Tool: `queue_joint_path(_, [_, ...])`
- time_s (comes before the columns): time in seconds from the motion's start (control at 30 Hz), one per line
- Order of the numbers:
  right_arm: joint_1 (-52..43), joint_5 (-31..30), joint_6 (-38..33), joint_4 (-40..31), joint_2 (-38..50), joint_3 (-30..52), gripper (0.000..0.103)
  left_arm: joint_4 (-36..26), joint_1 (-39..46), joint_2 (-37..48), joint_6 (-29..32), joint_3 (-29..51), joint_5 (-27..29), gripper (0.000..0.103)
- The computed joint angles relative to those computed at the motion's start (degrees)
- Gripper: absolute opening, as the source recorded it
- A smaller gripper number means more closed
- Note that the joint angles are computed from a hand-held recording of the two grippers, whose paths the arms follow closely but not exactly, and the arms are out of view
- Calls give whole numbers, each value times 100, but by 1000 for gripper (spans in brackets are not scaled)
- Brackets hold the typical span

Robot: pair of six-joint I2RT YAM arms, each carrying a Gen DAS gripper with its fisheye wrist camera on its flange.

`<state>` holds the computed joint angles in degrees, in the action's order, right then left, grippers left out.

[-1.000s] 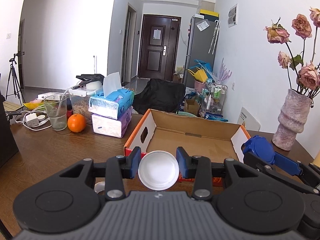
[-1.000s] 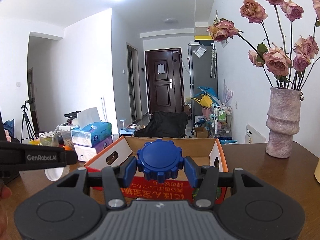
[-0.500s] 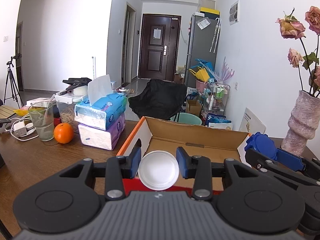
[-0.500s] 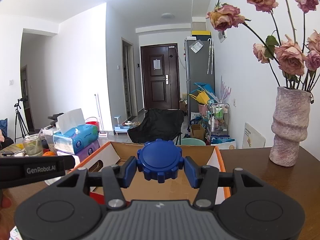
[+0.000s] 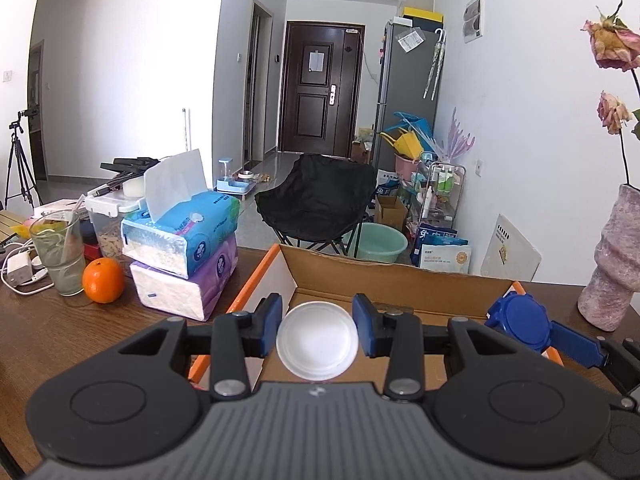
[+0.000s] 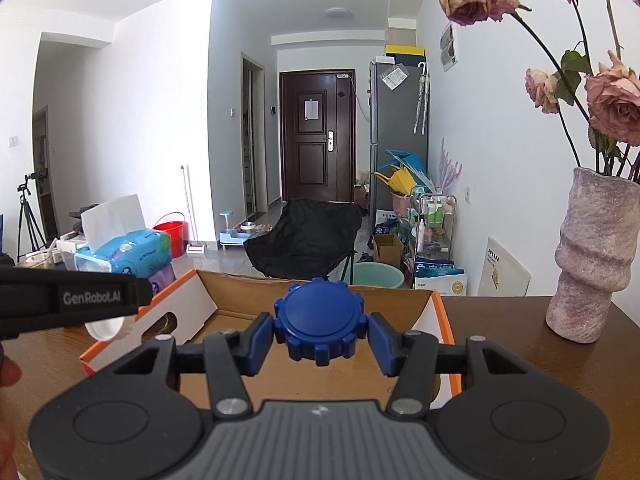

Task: Organize rigid objects
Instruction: 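Carry both held caps over the cardboard box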

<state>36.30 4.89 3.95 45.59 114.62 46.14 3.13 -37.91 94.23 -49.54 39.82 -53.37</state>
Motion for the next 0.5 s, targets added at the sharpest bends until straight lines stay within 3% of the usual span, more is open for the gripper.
queue_joint_path(0.5, [-101,31,63,-532,750,853,51,491,691,738,685,523,708,40])
